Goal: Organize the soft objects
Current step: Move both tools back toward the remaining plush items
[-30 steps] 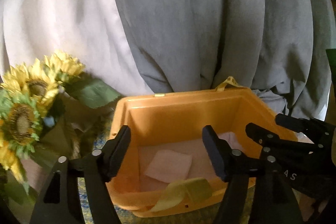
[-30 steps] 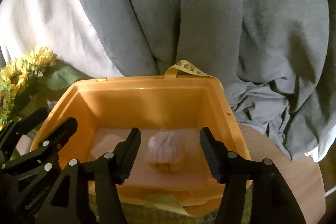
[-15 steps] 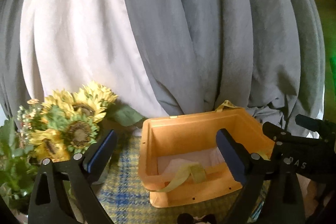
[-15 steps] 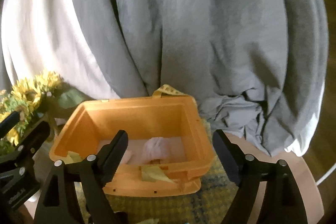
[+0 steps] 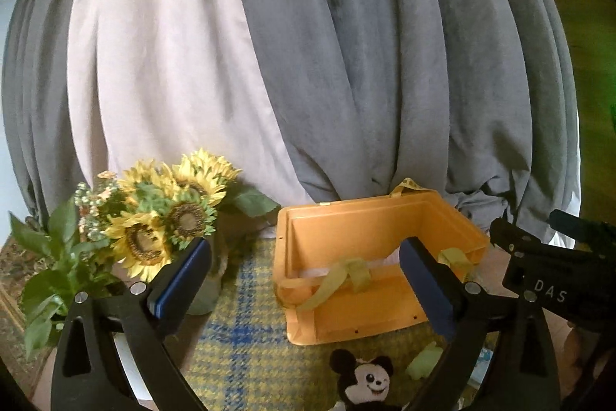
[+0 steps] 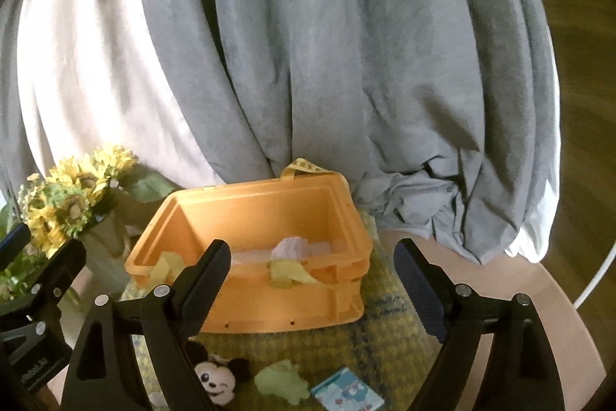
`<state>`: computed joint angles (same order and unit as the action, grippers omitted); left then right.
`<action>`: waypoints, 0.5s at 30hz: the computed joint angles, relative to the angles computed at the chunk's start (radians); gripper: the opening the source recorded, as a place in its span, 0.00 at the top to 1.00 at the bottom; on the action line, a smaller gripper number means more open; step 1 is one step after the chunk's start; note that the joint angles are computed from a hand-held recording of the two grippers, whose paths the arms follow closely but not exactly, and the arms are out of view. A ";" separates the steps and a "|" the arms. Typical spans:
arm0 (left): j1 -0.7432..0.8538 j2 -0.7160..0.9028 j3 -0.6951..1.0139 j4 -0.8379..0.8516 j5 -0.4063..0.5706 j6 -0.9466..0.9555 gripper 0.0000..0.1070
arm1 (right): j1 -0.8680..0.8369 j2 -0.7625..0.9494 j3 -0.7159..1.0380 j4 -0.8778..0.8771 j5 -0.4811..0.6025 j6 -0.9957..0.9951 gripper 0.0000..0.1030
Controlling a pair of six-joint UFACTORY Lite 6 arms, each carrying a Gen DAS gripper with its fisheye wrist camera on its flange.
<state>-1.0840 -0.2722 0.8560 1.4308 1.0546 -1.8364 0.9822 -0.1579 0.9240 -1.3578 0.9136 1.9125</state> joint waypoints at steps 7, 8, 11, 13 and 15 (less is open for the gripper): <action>-0.170 -0.026 -0.055 -0.047 0.193 -0.054 0.06 | 0.115 -0.066 -0.089 0.035 0.122 0.076 0.15; -0.192 -0.023 -0.059 -0.056 0.215 -0.060 0.06 | 0.135 -0.076 -0.104 0.042 0.146 0.091 0.15; -0.253 -0.016 -0.076 -0.088 0.268 -0.084 0.06 | 0.188 -0.097 -0.145 0.066 0.202 0.122 0.15; -0.298 -0.011 -0.090 -0.111 0.297 -0.101 0.06 | 0.217 -0.107 -0.168 0.083 0.228 0.136 0.15; -0.336 -0.002 -0.097 -0.138 0.317 -0.114 0.06 | 0.252 -0.120 -0.197 0.102 0.259 0.154 0.15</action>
<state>-1.4203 -0.2745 0.7592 1.2928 1.3719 -1.9506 1.2341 -0.2783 0.7273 -1.2563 1.1724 2.0669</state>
